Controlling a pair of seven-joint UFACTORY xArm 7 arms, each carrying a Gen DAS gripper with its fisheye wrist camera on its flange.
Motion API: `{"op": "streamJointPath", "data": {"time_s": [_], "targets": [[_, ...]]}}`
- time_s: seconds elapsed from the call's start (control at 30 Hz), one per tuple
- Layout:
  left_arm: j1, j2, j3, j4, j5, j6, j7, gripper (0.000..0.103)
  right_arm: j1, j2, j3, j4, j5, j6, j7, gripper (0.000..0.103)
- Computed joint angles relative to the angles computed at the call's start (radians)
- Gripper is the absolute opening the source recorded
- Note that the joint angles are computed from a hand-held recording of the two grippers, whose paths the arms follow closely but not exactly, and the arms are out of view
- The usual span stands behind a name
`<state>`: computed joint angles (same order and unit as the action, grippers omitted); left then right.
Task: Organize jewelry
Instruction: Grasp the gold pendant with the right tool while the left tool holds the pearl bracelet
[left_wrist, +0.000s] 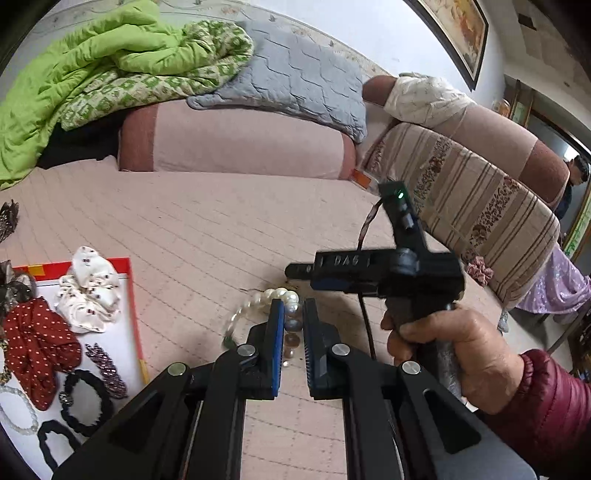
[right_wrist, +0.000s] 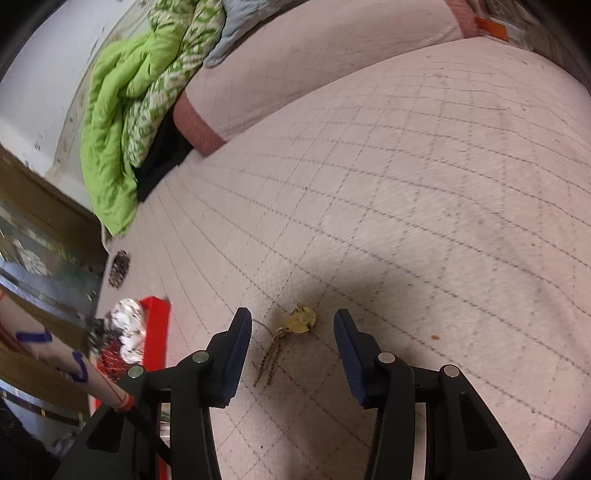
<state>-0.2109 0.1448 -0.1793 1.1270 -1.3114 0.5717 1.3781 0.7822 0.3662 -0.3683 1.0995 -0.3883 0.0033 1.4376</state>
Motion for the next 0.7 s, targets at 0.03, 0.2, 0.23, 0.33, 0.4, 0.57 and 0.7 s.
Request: {"op": "streamJointPath", "data": {"time_s": [0.03, 0.2, 0.23, 0.33, 0.4, 0.57, 0.7], "targets": [[0.007, 0.003, 0.004, 0.005, -0.003, 0.012, 0.001, 0.01, -0.017, 0.012, 0.022, 0.021, 0.008, 0.025, -0.016, 0.051], [0.024, 0.009, 0.012, 0.016, -0.013, 0.028, 0.017, 0.01, -0.056, 0.076, 0.084, 0.147, -0.034, 0.172, -0.039, 0.049], [0.025, 0.014, 0.013, 0.019, -0.003, 0.032, 0.008, 0.01, -0.053, 0.089, 0.086, 0.178, -0.057, 0.218, -0.036, 0.046], [0.026, 0.016, 0.01, 0.016, 0.006, 0.023, -0.001, 0.01, -0.06, 0.122, 0.124, 0.27, -0.11, 0.397, -0.067, 0.032], [0.028, 0.016, 0.008, 0.015, 0.004, 0.02, -0.002, 0.01, -0.067, 0.139, 0.149, 0.315, -0.146, 0.489, -0.09, 0.026], [0.033, 0.02, 0.008, 0.018, -0.004, 0.019, -0.008, 0.01, -0.115, 0.107, 0.199, 0.283, -0.216, 0.478, -0.058, 0.021], [0.032, 0.012, 0.005, 0.011, -0.02, 0.009, 0.013, 0.01, -0.132, 0.048, 0.201, 0.214, -0.314, 0.408, 0.061, 0.021]]}}
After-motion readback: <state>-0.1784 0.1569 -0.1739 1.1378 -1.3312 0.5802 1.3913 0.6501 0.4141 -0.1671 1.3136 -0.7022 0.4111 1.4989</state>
